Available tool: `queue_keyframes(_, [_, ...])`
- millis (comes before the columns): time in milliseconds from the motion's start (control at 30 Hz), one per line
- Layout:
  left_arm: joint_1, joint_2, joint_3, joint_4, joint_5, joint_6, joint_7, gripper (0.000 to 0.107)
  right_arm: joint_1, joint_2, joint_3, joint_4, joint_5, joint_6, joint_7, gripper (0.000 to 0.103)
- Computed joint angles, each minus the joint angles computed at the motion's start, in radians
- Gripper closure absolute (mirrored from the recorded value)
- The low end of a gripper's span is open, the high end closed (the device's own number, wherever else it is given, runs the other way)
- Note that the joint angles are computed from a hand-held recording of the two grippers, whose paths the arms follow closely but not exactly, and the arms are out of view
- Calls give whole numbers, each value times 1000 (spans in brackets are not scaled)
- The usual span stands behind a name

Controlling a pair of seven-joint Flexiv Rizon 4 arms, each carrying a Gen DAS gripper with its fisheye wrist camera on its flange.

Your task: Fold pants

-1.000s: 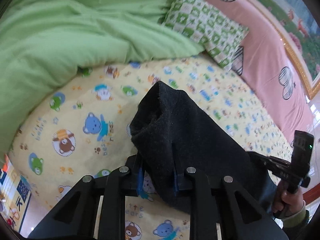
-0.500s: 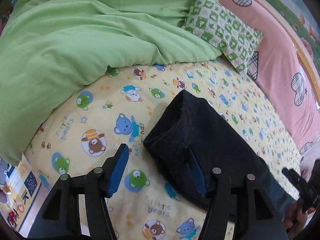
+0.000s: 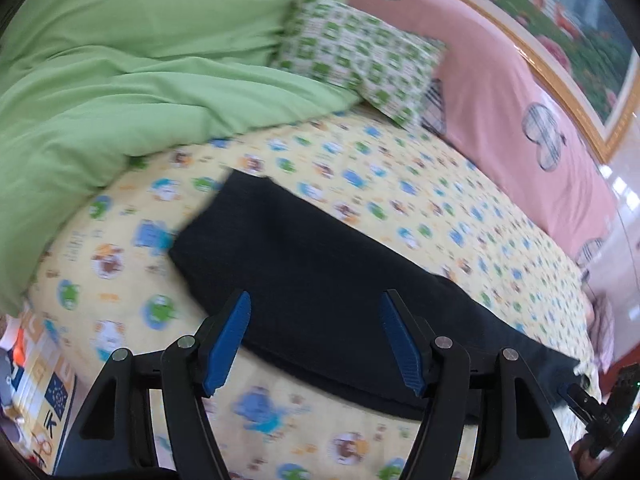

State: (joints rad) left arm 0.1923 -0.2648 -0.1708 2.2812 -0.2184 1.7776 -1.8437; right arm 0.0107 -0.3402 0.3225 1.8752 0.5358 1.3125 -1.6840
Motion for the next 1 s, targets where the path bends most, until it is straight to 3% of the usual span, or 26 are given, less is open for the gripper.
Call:
queue_keyframes(67, [-55, -25, 26, -49, 35, -32, -15, 37, -6, 30, -3, 38, 15, 16, 9, 43])
queue_keyframes(267, [-119, -97, -36, -145, -9, -82, 81, 34, -15, 98, -22, 125, 62, 69, 24, 43])
queue_keyframes(467, [-209, -145, -27, -224, -26, -123, 132, 33, -21, 149, -49, 187, 106, 96, 39, 42])
queue_keyframes(900, [-274, -204, -45, -335, -76, -214, 237, 29, -27, 173, -111, 252, 100, 161, 170, 35])
queue_keyframes(1000, [-294, -220, -34, -371, -80, -240, 258, 29, -77, 157, -76, 212, 192, 142, 115, 34])
